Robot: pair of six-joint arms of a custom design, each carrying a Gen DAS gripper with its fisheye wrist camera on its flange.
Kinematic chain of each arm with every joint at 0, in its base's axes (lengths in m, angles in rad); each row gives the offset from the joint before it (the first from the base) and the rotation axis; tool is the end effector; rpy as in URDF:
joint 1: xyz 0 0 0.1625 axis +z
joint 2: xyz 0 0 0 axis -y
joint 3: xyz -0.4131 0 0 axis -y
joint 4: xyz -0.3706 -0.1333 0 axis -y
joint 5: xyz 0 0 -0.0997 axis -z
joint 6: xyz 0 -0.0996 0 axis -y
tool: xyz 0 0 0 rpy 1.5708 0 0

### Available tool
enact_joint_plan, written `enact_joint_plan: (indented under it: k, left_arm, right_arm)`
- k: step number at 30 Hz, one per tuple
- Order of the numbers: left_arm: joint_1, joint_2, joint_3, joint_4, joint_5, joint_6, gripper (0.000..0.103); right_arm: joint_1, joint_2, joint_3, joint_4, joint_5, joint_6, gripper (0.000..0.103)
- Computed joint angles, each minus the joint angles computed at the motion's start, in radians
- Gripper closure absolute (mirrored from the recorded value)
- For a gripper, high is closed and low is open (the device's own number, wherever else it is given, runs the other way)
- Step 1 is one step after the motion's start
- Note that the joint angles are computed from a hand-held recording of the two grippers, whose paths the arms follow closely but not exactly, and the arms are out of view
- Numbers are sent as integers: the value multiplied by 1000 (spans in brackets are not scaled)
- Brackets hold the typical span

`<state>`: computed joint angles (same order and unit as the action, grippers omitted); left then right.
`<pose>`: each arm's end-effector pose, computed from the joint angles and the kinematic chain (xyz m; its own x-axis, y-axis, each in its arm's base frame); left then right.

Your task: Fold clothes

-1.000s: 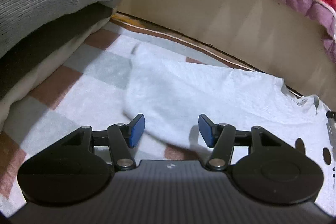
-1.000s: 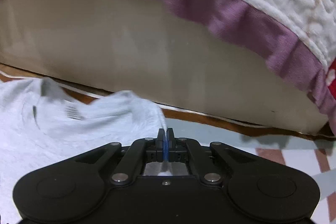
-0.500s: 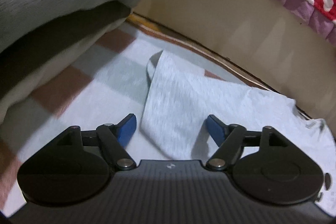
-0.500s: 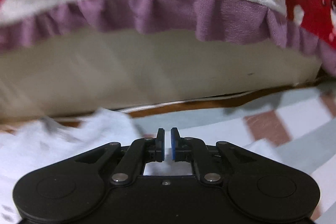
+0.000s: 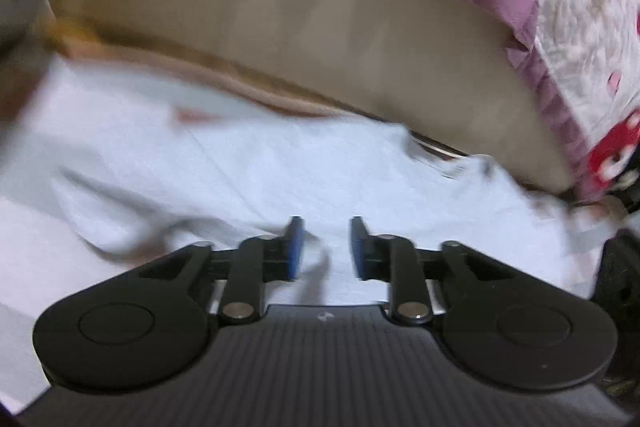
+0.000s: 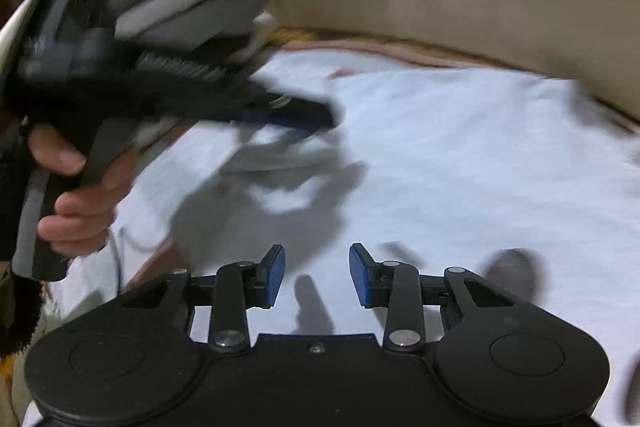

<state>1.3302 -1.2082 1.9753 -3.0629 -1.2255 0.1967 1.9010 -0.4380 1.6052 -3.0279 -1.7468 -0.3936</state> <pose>0.0311 -0.5741 0.2875 -0.9138 0.1482 -0.3781 0.3640 0.7117 -0.6008 0.3182 -0.5709 -0.0686 -0.7560 -0.5987 0.2646 -0.6504 0.7329 -0.1997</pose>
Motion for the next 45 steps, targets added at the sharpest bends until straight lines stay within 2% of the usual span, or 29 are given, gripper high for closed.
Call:
enact_joint_plan:
  k: [1,4,8,12,14,17,18,19,20,21,23,25,29,33,35,36,38,39,40,41,42,43,44,45]
  left_arm:
    - [-6,-14,39,-84,30,41,44]
    - [20,-66,111,-189,52,59,42]
    - [80,-109,139,-145,17,2,43]
    - [89,-79,141,-148,-35,78,41]
    - [78,-36,119,-153,-7,101,37]
    - [67,32,68,-156,23,127,38]
    - [58,47,57,-159,47,156,63]
    - [39,60,52,-167,95,197,99]
    - [19,68,54,-188,147,224,97]
    - [5,58,72,-226,169,214,97]
    - [-9,19,119,-322,177,146,99]
    - [-21,-15,162,-424,238,72,99]
    - [64,-74,168,-346,159,-127,99]
    - [88,-63,177,-343,182,-204,98]
    - [83,-56,179,-344,230,-259,98]
    - [67,-50,182,-350,283,-286,95]
    - [3,-17,182,-393,482,-276,94]
    - [-23,11,176,-443,587,-221,93]
    - [-39,37,167,-507,654,-155,88]
    - [-56,40,171,-537,678,-130,88]
    - [-79,19,190,-524,661,-146,88]
    - [-94,-10,213,-493,602,-161,87]
    - [-95,-26,226,-465,520,-141,85]
    - [-110,-30,230,-433,480,-124,84]
  right_arm:
    - [5,13,-8,4,5,3,62]
    - [20,42,-21,0,-10,-30,57]
    - [21,53,-21,-20,-16,-71,54]
    - [25,53,-10,-39,-17,-73,53]
    - [24,50,0,-47,-12,-61,53]
    - [12,32,31,-62,12,-53,54]
    - [7,25,39,-62,19,-62,54]
    - [2,18,47,-63,25,-67,54]
    - [-1,12,57,-70,27,-56,54]
    - [-4,5,65,-77,28,-47,54]
    - [-8,-3,80,-90,23,-36,54]
    - [-5,-9,99,-106,6,-73,54]
    - [11,-1,111,-144,-34,-101,54]
    - [34,12,108,-162,-82,-90,51]
    - [44,11,114,-163,-98,-80,51]
    - [45,2,125,-154,-95,-78,50]
    - [41,-23,153,-130,-80,-81,49]
    - [34,-42,166,-104,-64,-82,49]
    - [26,-62,177,-76,-49,-82,49]
    - [17,-80,183,-47,-40,-80,49]
    - [10,-94,184,-30,-45,-80,49]
    - [5,-107,185,-19,-57,-77,49]
    - [5,-114,186,-44,-100,-65,49]
    - [0,-127,199,-90,-128,-57,49]
